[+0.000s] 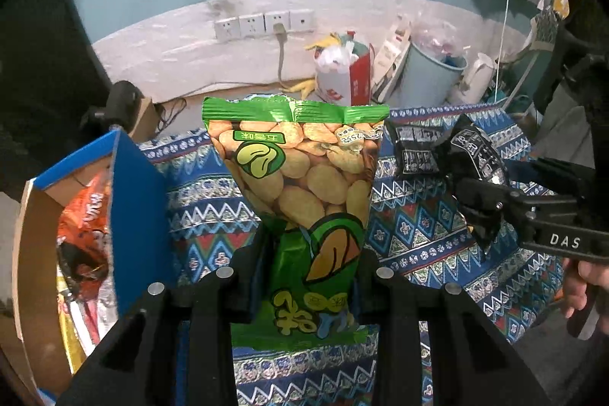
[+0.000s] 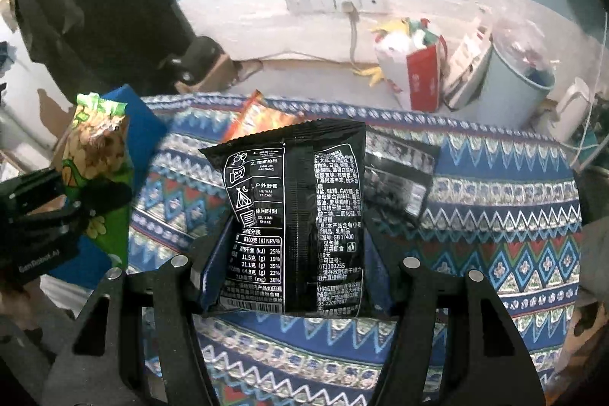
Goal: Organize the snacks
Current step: 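Lift the green bag and black bag and carry them over the box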
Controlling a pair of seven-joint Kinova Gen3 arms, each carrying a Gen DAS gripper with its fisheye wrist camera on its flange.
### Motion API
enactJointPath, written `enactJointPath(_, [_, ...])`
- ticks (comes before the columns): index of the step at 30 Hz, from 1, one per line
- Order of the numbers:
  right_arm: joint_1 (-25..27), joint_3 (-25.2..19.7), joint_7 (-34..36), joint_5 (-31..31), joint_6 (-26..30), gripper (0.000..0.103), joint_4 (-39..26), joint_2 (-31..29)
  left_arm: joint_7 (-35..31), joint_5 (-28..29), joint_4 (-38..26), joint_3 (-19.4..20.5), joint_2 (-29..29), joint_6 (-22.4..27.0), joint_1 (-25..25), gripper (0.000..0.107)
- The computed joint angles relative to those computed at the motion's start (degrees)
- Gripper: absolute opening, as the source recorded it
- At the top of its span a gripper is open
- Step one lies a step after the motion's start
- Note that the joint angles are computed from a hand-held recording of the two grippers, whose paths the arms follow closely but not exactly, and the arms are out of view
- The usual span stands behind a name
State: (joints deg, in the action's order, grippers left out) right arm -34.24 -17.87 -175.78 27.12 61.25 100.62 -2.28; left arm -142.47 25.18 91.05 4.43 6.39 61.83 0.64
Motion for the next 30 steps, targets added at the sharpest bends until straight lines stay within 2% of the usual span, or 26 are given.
enactJointPath(18, [-3.1, 1.0, 3.8, 4.7, 0.1, 0.063, -10.0, 4.1, -4.7, 6.2, -4.1, -3.7, -0.8, 4.8, -7.2, 0.034])
enactJointPath(30, [-6.2, 4.7, 10.5, 3.4, -1.7, 0.063, -17.9, 10.3, -4.7, 7.9, -7.6, -5.0, 1.5, 6.8, -12.3, 0.034])
